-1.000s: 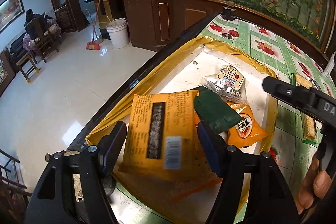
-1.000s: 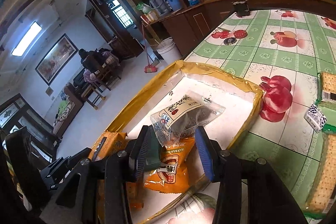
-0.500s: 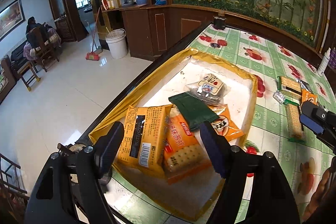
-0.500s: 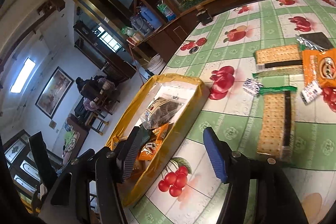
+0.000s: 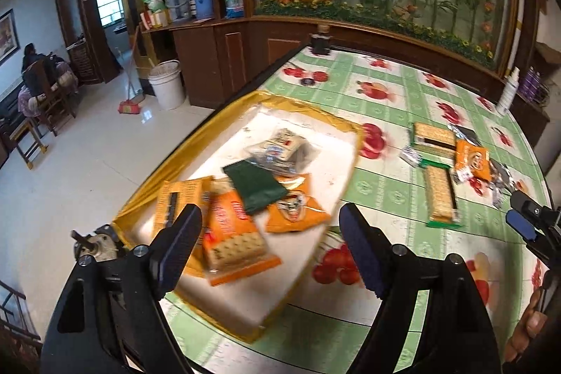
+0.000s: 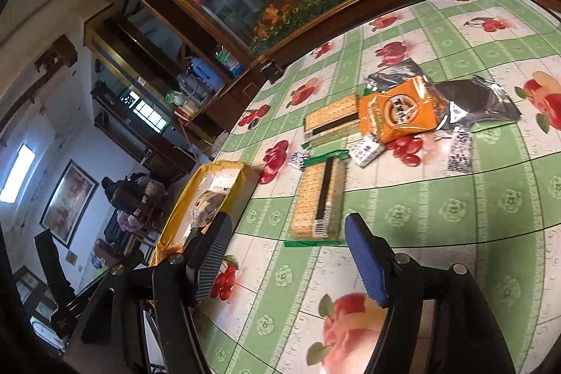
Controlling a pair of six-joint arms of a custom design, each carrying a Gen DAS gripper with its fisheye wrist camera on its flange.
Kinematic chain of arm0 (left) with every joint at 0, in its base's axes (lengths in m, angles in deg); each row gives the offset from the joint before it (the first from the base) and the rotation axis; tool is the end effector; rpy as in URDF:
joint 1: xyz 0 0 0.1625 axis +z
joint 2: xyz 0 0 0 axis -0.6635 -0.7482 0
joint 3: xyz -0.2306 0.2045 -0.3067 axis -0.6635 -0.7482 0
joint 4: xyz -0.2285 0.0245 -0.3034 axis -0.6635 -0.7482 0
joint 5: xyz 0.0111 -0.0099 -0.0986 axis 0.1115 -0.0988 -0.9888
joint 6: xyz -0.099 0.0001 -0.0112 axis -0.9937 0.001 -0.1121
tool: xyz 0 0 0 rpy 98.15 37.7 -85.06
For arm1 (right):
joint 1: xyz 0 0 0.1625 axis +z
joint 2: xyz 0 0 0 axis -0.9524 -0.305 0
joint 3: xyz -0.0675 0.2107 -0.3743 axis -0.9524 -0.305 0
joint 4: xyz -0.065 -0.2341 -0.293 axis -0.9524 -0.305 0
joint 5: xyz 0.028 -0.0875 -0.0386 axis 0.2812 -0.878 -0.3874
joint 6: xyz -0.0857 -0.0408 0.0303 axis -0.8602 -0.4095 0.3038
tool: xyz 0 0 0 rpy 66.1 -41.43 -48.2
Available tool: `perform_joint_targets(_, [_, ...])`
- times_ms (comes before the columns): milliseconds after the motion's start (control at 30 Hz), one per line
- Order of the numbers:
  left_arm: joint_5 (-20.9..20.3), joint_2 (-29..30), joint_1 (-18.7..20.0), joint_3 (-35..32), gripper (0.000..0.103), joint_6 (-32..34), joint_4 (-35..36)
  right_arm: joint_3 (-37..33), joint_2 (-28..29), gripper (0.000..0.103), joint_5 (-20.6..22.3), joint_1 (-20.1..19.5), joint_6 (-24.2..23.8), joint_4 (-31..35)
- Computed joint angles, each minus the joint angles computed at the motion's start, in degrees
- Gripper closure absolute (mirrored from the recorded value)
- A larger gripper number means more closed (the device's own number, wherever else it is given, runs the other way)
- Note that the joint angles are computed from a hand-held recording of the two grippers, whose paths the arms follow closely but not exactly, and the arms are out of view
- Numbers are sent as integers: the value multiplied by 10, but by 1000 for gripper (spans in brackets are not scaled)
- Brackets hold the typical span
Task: Organize snacks
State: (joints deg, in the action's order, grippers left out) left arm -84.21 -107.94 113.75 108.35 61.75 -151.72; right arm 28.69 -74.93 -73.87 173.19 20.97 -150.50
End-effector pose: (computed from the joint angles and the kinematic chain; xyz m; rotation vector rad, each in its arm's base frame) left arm 0.0549 -0.5305 0.2899 0.1302 2.0633 -0.9905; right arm 0.2453 -0.5945 -0.0838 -0.2795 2.9353 -1.0625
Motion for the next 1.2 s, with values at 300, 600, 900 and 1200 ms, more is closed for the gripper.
perform_joint_targets(300, [-41,16,-29,6,22,-51,81,64,-25,33,5,-31,3,-66])
perform_joint_targets(600, [-70,46,-37,-16,22,-88,132,99,-40,33,-61,-38,-12,-111])
perform_joint_targets(900, [-98,86,-25,-72,22,-111,188,44,-25,33,-175,-17,-49,-65])
perform_joint_targets(1200, [-129,140,-8,-152,22,-108,240,-63,8,35,-258,0,-83,38])
